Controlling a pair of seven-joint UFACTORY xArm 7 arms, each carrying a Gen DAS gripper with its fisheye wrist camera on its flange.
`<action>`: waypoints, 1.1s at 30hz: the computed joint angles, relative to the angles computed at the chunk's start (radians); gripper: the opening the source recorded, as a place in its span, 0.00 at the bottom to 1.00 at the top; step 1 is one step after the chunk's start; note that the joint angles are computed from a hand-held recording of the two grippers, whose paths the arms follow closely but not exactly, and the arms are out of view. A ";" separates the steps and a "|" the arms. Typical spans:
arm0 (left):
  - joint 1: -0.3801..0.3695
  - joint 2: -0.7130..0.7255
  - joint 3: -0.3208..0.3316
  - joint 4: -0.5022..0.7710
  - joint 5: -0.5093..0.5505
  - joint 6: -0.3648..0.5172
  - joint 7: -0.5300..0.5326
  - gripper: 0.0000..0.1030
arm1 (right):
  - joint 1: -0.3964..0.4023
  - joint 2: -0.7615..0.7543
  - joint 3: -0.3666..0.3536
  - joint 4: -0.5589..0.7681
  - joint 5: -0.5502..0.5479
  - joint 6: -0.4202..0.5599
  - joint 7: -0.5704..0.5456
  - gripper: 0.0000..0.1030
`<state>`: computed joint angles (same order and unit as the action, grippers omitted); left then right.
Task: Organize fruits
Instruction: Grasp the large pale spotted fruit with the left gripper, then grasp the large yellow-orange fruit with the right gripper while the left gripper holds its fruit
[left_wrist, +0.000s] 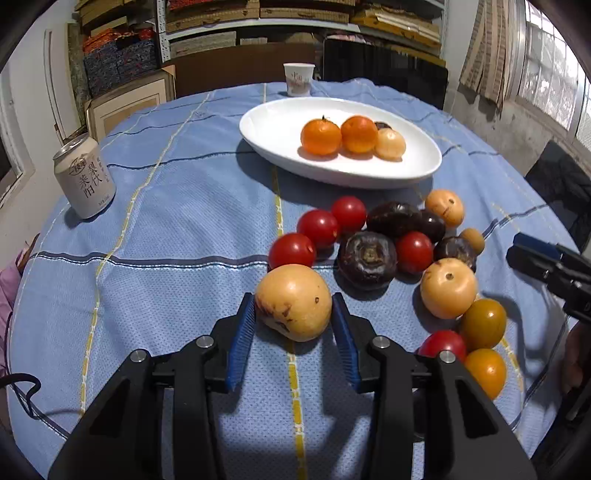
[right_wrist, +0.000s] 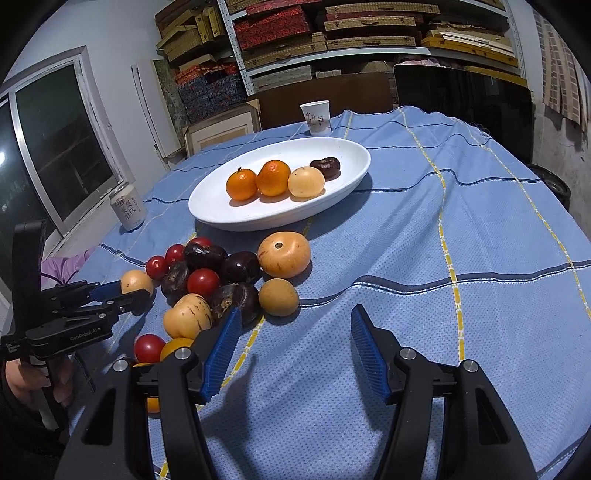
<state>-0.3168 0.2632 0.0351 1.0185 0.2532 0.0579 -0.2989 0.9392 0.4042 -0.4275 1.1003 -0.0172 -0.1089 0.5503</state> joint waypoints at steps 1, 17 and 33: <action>0.003 -0.004 -0.001 -0.009 -0.005 -0.017 -0.004 0.39 | 0.002 0.001 -0.001 0.001 -0.003 -0.001 -0.003 0.61; 0.043 -0.008 -0.039 -0.021 -0.103 -0.043 0.041 0.39 | -0.407 -0.041 0.589 0.021 -0.103 0.079 -0.347 0.60; 0.040 -0.005 -0.038 -0.018 -0.108 -0.032 0.051 0.39 | -0.467 0.000 0.669 0.074 -0.005 0.149 -0.394 0.45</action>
<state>-0.2771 0.2578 -0.0031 1.0002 0.1455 0.0263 -0.2476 0.4724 0.4040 0.2414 1.1748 -0.0218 0.0402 0.1565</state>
